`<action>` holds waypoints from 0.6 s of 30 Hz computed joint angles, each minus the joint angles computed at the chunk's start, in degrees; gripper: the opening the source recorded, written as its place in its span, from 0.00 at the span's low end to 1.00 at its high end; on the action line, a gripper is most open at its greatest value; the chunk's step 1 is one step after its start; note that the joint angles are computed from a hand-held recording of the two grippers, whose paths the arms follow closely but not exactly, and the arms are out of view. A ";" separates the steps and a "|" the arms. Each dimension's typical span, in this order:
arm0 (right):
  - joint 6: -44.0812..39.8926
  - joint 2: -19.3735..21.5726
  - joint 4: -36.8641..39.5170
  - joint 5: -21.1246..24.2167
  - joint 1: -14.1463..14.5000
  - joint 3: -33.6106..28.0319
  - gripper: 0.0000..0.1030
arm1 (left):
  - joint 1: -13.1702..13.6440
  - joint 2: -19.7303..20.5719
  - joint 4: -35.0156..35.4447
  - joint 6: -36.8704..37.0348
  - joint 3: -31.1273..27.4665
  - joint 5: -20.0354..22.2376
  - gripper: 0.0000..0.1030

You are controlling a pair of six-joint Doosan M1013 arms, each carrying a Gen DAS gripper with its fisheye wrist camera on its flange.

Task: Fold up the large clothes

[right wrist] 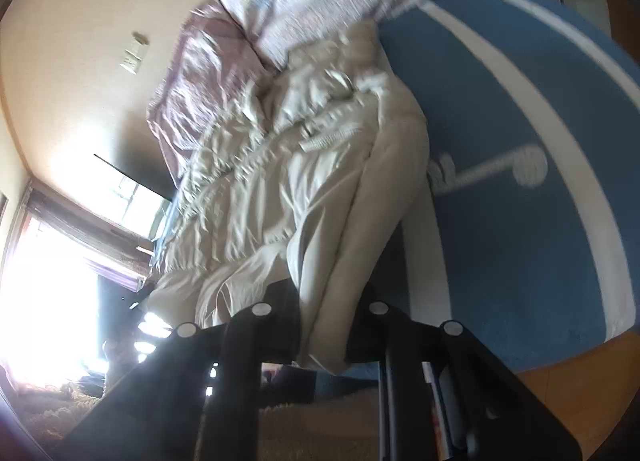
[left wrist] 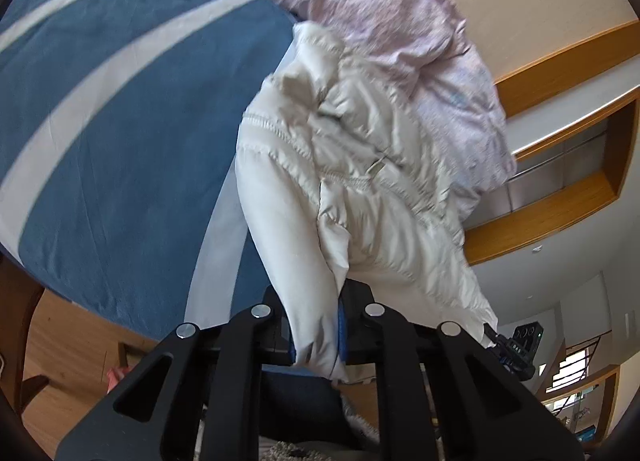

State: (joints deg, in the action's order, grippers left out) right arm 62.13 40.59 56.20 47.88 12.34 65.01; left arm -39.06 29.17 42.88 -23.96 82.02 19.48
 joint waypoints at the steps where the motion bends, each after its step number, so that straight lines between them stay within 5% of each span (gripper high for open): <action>1: -0.87 -0.32 0.83 -0.78 -0.01 0.43 0.14 | -0.09 -0.20 2.36 -2.13 0.17 -0.11 0.12; 15: -15.92 -1.90 19.82 -9.03 -0.17 1.98 0.13 | 0.25 -1.34 36.71 -33.67 0.55 -1.14 0.11; 18: -17.41 -1.48 21.82 -10.47 0.30 0.41 0.13 | 0.74 -1.18 40.39 -35.92 -0.49 -0.61 0.11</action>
